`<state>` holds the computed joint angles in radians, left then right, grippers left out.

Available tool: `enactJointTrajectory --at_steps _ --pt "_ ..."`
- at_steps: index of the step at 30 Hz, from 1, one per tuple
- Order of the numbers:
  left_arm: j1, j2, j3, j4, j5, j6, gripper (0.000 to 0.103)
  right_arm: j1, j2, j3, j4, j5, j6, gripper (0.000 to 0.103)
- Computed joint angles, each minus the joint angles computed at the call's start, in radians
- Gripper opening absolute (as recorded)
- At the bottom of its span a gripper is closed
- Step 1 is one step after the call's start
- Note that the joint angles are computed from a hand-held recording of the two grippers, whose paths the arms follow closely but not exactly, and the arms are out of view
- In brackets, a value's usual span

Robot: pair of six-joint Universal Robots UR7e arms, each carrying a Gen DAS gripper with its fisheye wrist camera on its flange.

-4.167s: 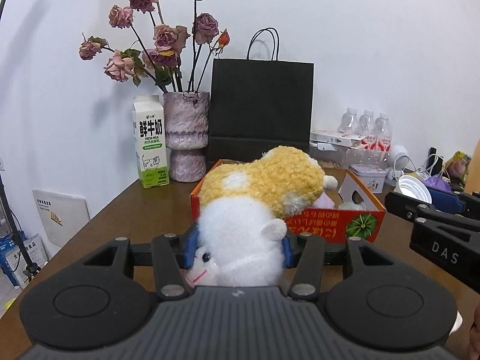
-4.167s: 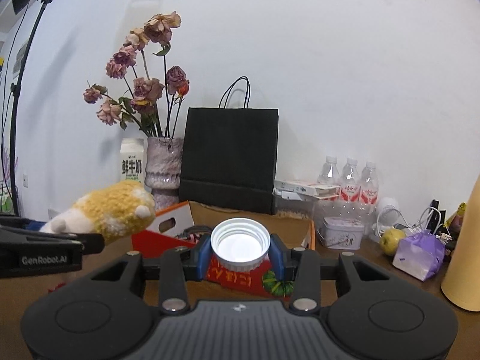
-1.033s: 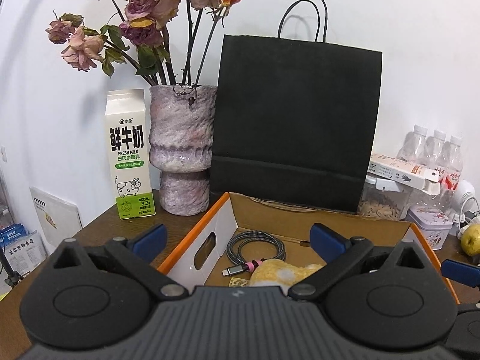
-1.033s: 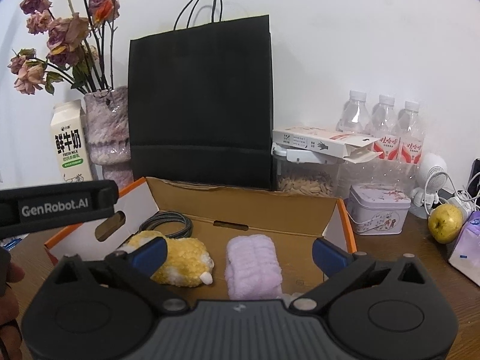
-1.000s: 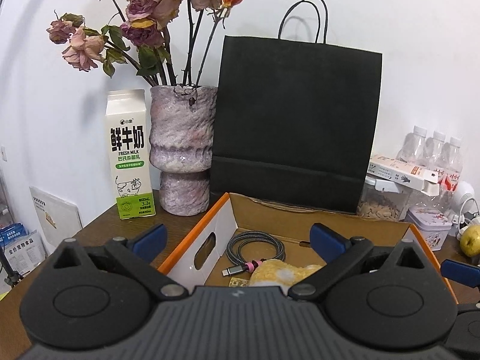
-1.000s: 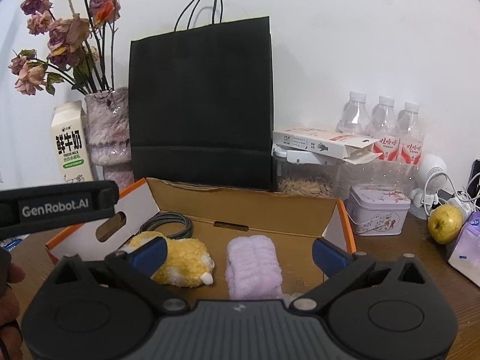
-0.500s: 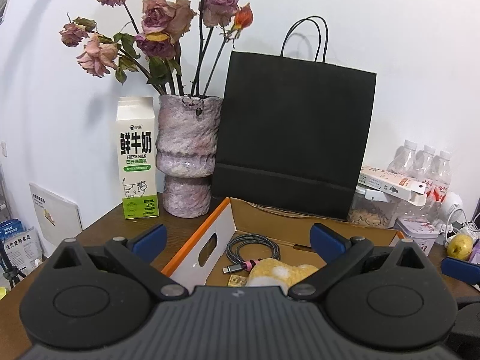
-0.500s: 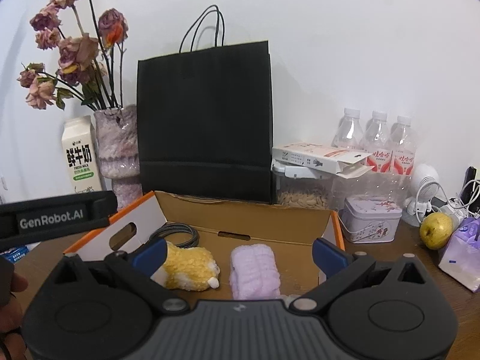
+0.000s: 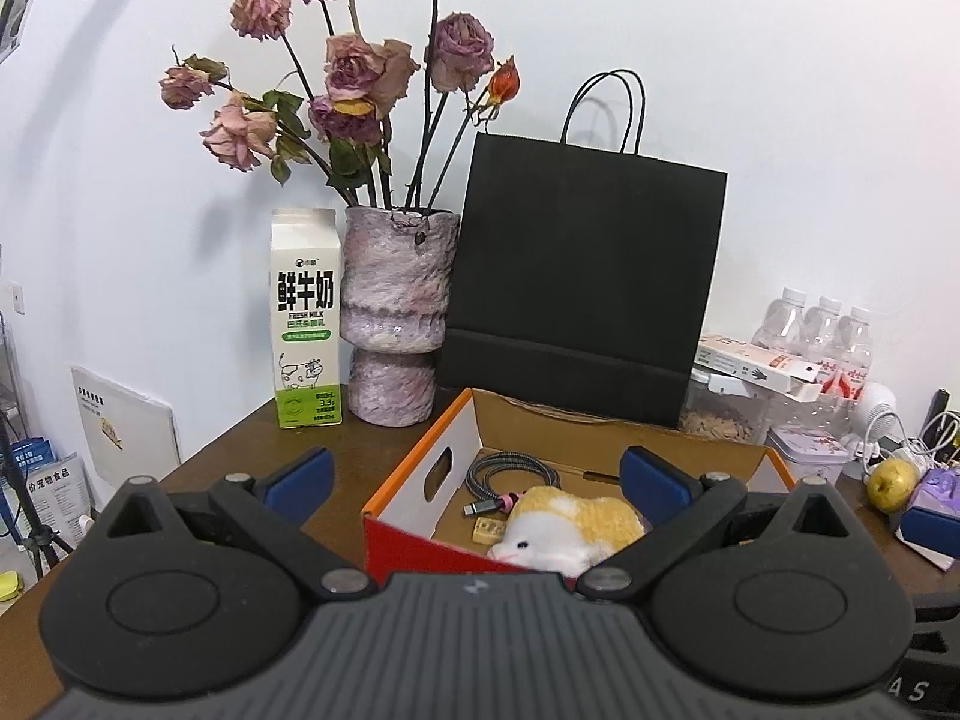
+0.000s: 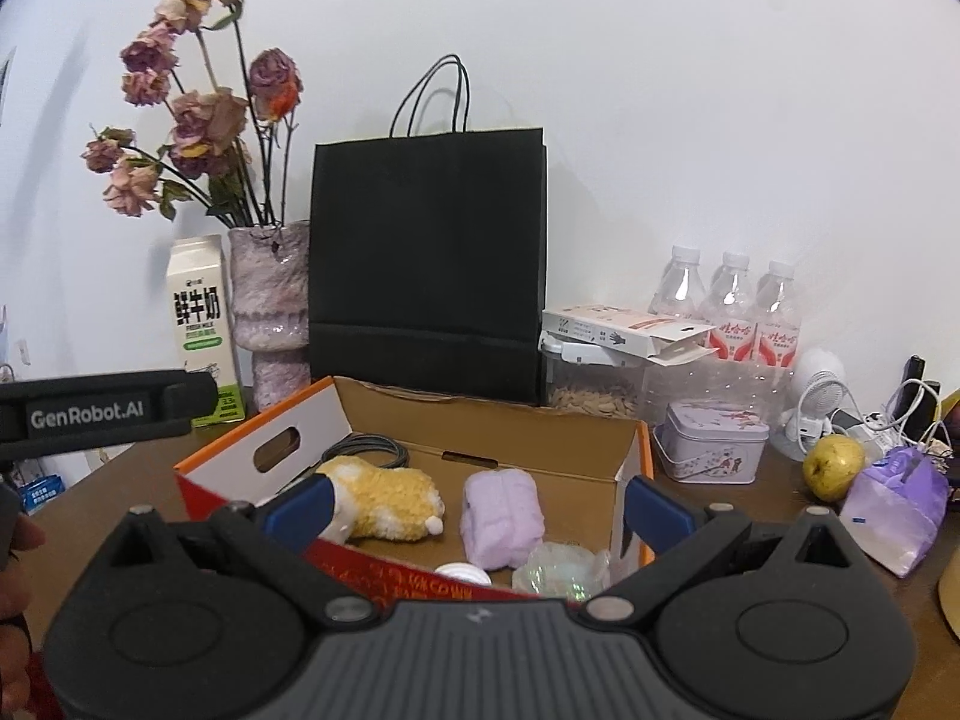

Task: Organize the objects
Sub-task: 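Open the left tool to drop the plush toy while the right tool releases the cap, then move both open tools back over the red rose and white cloth bag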

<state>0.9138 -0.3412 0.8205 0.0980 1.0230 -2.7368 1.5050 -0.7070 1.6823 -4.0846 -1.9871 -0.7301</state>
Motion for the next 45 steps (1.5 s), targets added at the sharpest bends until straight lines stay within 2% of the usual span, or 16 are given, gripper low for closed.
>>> enactJointTrajectory --at_steps 11,20,31,45 --pt "-0.020 -0.150 0.261 -0.079 0.027 -0.003 0.103 0.028 -0.029 0.163 -0.154 0.008 -0.037 0.103" --pt "-0.027 -0.253 0.421 -0.093 0.035 -0.011 0.103 0.039 -0.050 0.300 -0.264 0.004 -0.048 0.103" --pt "-0.020 -0.327 0.532 -0.071 0.020 -0.002 0.103 0.032 -0.053 0.435 -0.353 -0.021 -0.037 0.103" --pt "0.004 -0.390 0.640 -0.044 0.001 -0.005 0.103 -0.014 -0.037 0.568 -0.423 -0.059 0.008 0.103"
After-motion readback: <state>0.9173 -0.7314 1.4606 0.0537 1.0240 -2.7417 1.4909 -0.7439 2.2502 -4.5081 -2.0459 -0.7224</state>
